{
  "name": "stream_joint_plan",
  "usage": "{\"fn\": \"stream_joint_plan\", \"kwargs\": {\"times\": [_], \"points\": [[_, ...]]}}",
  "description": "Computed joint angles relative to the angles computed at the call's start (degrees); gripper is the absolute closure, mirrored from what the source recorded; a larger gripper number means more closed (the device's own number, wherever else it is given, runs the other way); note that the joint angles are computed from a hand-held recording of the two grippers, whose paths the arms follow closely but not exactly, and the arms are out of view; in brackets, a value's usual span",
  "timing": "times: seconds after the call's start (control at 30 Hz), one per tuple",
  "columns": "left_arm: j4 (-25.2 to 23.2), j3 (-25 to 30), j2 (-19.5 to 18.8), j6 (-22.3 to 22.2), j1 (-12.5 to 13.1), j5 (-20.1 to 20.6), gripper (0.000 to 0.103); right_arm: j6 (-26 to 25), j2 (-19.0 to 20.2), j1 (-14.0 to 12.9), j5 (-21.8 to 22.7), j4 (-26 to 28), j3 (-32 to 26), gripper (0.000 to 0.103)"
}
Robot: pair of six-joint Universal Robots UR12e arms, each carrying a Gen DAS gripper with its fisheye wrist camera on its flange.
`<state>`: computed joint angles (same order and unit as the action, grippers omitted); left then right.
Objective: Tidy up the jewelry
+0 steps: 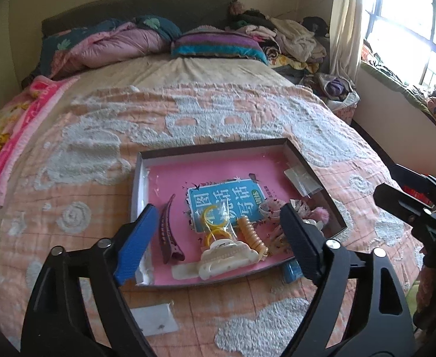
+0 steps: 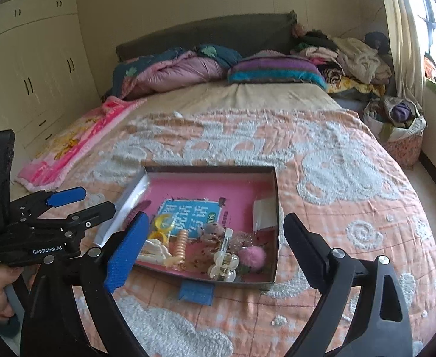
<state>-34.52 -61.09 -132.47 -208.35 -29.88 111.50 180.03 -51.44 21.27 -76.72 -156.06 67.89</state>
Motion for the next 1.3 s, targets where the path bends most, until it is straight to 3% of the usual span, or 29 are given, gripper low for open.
{"fn": "stream_joint_plan", "kwargs": {"times": [0.3, 0.87, 1.3], "points": [[1.6, -2.6, 2.4, -0.1, -1.2, 3.6, 0.010, -0.4, -3.0, 0.4, 0.4, -3.6, 3.4, 0.011], [2.5, -10.4, 6.8, -3.9, -2.0, 6.2, 0.009, -3.2, -5.5, 2.1, -0.8, -5.2, 7.9, 0.011], [0.1, -16.5, 8.9, -9.3, -1.3, 5.3, 0.009, -4.9, -4.3, 3.1, -2.2, -1.0, 9.4, 0.011]]}}
